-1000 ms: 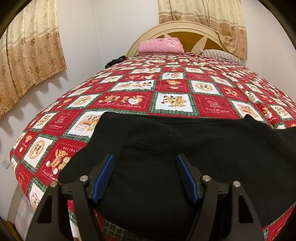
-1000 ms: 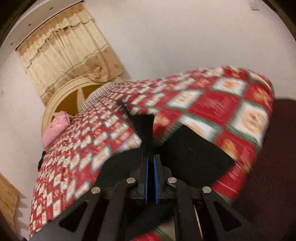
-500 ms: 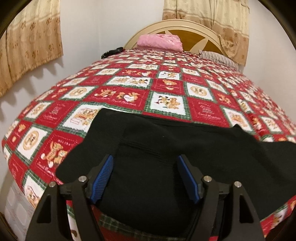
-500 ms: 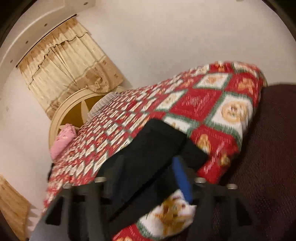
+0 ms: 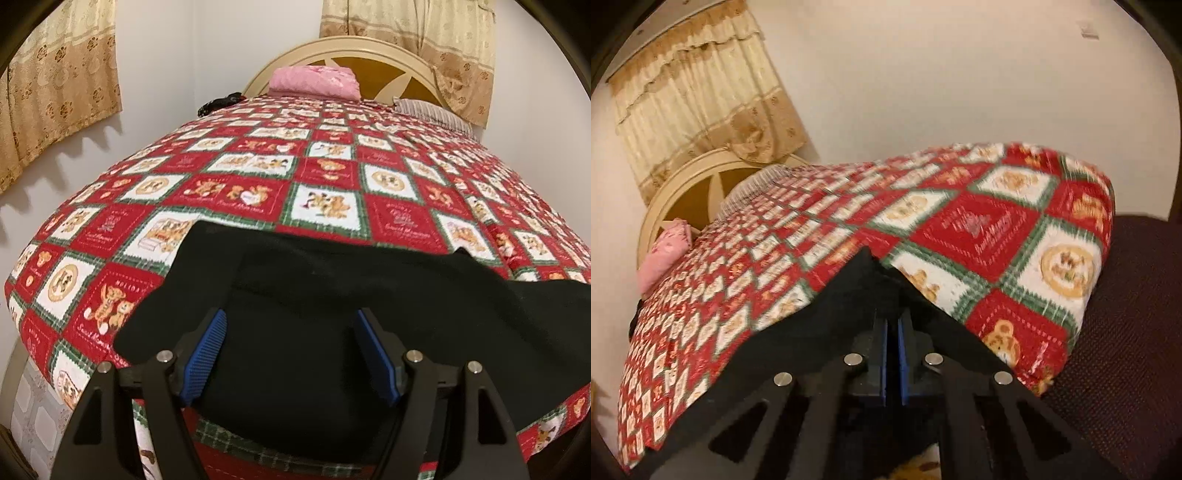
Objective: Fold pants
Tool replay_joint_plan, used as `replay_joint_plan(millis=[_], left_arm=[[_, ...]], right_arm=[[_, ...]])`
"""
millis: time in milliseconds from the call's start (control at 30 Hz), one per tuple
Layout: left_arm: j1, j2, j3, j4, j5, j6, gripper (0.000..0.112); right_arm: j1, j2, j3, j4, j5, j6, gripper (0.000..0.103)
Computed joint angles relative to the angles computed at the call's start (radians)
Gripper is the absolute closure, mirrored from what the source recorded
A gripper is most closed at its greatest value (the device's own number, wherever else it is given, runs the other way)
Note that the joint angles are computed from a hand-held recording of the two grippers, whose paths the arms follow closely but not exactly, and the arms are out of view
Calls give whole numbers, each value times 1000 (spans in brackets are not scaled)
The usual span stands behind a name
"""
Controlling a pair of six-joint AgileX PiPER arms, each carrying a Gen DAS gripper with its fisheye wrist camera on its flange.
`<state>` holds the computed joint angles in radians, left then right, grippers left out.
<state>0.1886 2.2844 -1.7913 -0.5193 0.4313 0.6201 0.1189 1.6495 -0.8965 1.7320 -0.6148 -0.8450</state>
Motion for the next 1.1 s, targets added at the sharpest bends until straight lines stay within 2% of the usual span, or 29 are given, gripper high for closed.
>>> replay_joint_plan(millis=[133,267,333,367,400,433,467,500,567,600,633,667,733,833,900,967,1000,1033,1100], left_arm=[[-7,-21,18,-49,-15,71,38],[-15,-34,30,-102,1,140,38],[-19,-46,37,-133,19,191,38],[-22,-56,47,-152,23,223,38],[-24,-65,56,-174,26,256,38],[-28,-77,71,-203,26,298,38],[-33,-91,88,-239,29,348,38],[-37,-100,101,-268,33,387,38],[-53,-121,132,-324,49,468,38],[-63,-131,150,-352,60,513,38],[-76,-140,165,-375,67,554,38],[-92,-152,191,-407,72,609,38],[-117,-165,225,-439,77,669,38],[-160,-184,275,-443,67,730,38],[-176,-198,300,-442,55,743,38],[-167,-199,297,-443,77,729,37],[-159,-194,286,-434,97,699,36],[-152,-191,281,-430,107,684,35],[-144,-178,264,-415,122,638,31]], right_arm=[[55,-99,82,-24,-58,57,98],[0,-69,151,-64,30,118,98],[-67,-57,202,-221,129,289,98],[-76,-68,220,-271,129,355,96],[-88,-83,228,-281,145,380,83],[-88,-98,232,-251,125,383,76],[-63,-108,227,-181,65,349,63],[-13,-122,215,-96,-35,296,61],[89,-133,187,-21,-214,195,61],[127,-136,178,-12,-252,169,61],[172,-148,182,-24,-250,171,61],[194,-161,196,-57,-208,209,61],[213,-157,206,-132,-71,287,61],[261,-68,144,-102,-34,264,61],[254,1,113,-122,20,288,61],[242,56,78,-110,51,295,61],[262,72,65,-105,11,309,61],[267,79,57,-108,12,311,61],[255,84,57,-198,82,382,61]])
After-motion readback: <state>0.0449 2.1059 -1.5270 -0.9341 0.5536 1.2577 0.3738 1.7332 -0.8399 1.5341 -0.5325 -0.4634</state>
